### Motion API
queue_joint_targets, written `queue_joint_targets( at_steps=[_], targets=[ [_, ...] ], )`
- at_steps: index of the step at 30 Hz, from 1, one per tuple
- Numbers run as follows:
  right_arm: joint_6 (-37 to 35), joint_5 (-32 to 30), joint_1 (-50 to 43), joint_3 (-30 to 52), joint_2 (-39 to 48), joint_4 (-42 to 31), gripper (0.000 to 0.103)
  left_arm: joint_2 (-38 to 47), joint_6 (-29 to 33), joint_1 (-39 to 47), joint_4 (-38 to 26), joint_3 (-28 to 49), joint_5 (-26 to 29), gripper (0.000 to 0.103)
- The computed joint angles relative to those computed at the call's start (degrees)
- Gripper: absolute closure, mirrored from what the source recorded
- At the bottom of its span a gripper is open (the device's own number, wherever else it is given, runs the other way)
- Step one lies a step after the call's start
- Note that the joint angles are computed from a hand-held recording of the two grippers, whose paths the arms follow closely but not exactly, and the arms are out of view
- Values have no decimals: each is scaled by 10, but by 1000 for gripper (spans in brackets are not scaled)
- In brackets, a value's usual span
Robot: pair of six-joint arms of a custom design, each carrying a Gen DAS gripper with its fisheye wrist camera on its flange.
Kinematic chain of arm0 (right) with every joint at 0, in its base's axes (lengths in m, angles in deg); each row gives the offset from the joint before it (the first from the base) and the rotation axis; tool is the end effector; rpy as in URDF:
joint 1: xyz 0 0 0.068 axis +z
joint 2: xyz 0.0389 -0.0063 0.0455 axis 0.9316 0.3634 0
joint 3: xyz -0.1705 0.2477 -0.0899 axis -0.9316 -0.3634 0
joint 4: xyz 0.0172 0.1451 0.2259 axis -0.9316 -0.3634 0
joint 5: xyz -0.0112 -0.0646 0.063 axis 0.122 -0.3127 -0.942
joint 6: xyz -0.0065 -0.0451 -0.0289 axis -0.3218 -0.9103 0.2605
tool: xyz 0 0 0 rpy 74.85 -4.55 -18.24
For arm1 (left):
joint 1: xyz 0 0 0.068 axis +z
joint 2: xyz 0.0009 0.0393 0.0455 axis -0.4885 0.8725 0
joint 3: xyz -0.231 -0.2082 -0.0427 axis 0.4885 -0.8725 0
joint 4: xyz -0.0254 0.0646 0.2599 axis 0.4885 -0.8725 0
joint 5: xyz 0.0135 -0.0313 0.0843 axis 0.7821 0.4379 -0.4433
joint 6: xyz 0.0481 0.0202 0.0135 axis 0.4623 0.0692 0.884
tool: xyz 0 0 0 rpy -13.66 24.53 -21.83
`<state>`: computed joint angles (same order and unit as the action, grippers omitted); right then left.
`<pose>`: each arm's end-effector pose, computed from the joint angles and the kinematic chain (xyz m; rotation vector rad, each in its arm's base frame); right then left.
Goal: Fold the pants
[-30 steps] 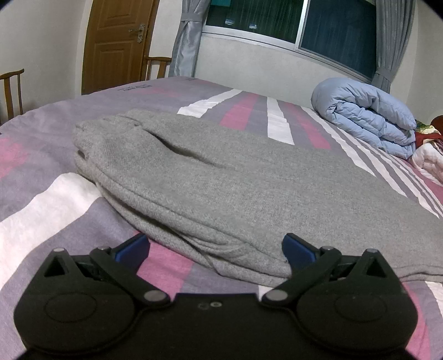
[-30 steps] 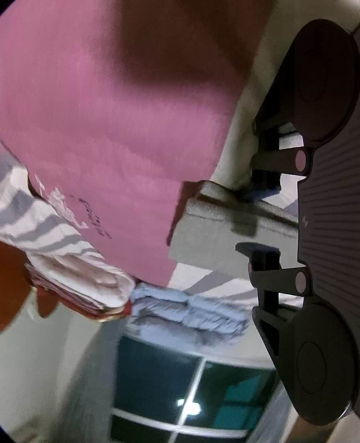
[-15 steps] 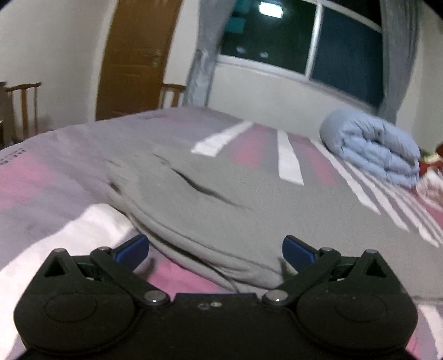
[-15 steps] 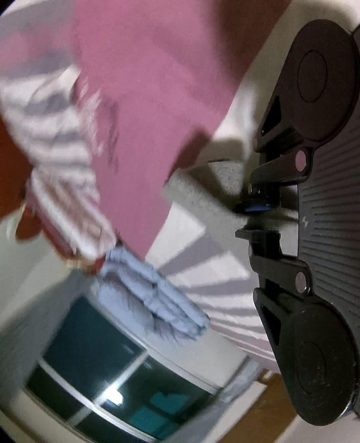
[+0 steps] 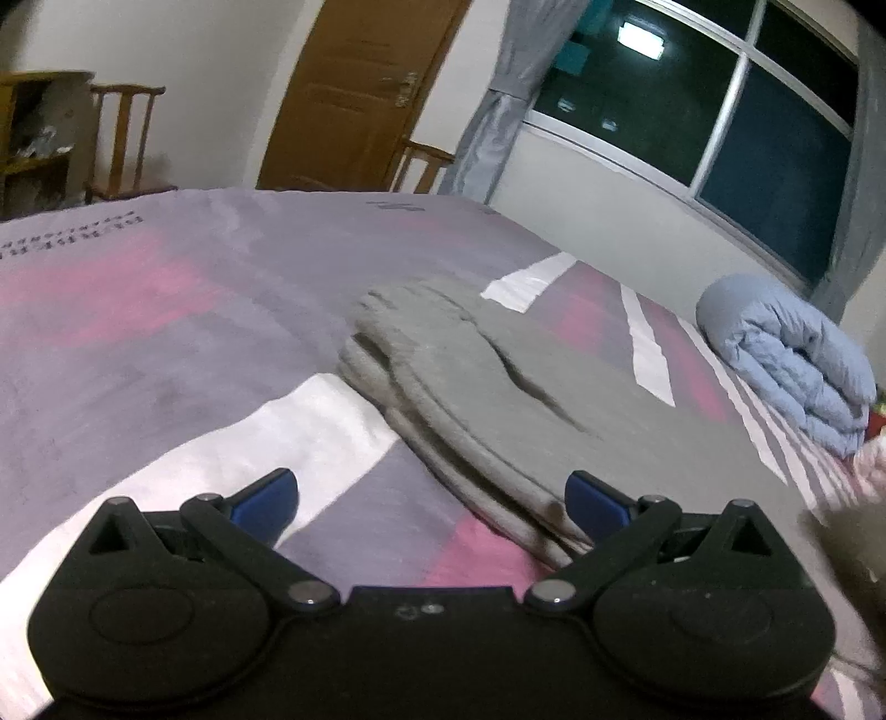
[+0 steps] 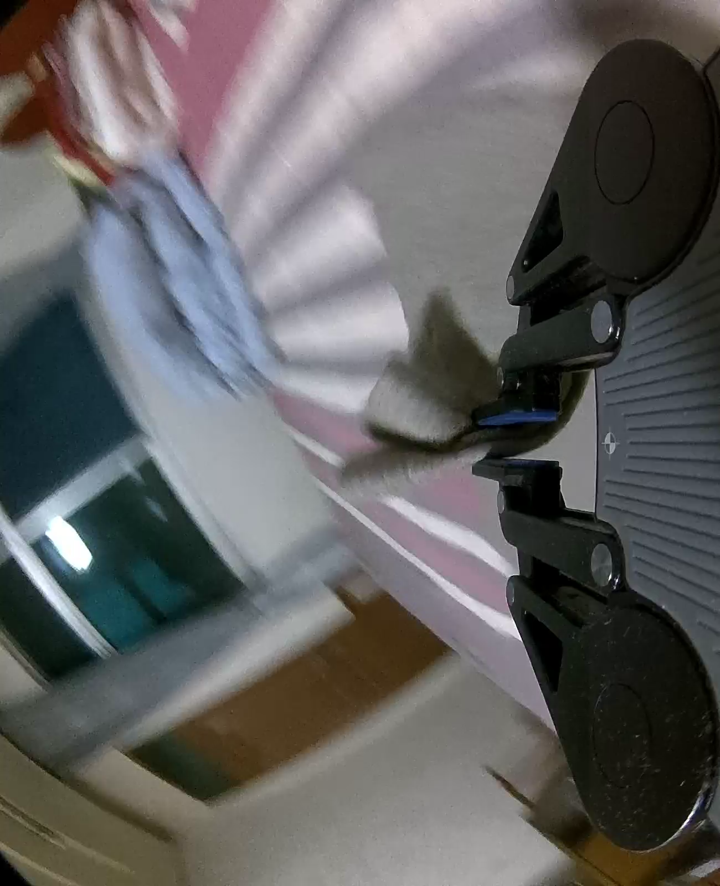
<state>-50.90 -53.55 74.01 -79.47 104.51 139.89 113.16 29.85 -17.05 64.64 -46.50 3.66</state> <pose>0.2162 0.0291 0.1401 0.2934 2.0238 0.6560 0.2699 0.0499 0.1057 -0.3812 2.0798 -0.2832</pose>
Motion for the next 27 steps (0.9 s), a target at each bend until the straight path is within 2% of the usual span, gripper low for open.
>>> queue_joint_targets(
  at_steps=[1, 2, 3, 4, 6, 11, 18, 21, 25, 27],
  targets=[
    [-2, 12, 47, 28, 48, -27, 90, 2, -2, 5, 5, -3, 6, 6],
    [0, 27, 90, 47, 107, -23, 88, 3, -1, 7, 6, -4, 9, 6],
    [-3, 73, 128, 37, 137, 25, 81, 4, 2, 9, 5, -4, 12, 6],
    [-4, 89, 144, 18, 158, 84, 68, 5, 7, 11, 5, -4, 16, 6],
    [12, 71, 147, 2, 175, 138, 61, 8, 20, 16, 5, -3, 27, 6],
    [-69, 111, 165, 27, 142, 61, 61, 16, 14, 22, 13, -6, 35, 6],
    [-83, 189, 219, 52, 162, 55, 61, 16, 18, 26, 11, -5, 47, 6],
    [-98, 225, 230, 71, 168, 16, 61, 15, 20, 26, 10, -6, 47, 6],
    [-102, 217, 220, 71, 183, 36, 62, 13, 21, 21, 5, -3, 38, 6],
    [-81, 188, 198, 57, 198, 80, 73, 9, 21, 16, 11, -5, 23, 6]
  ],
)
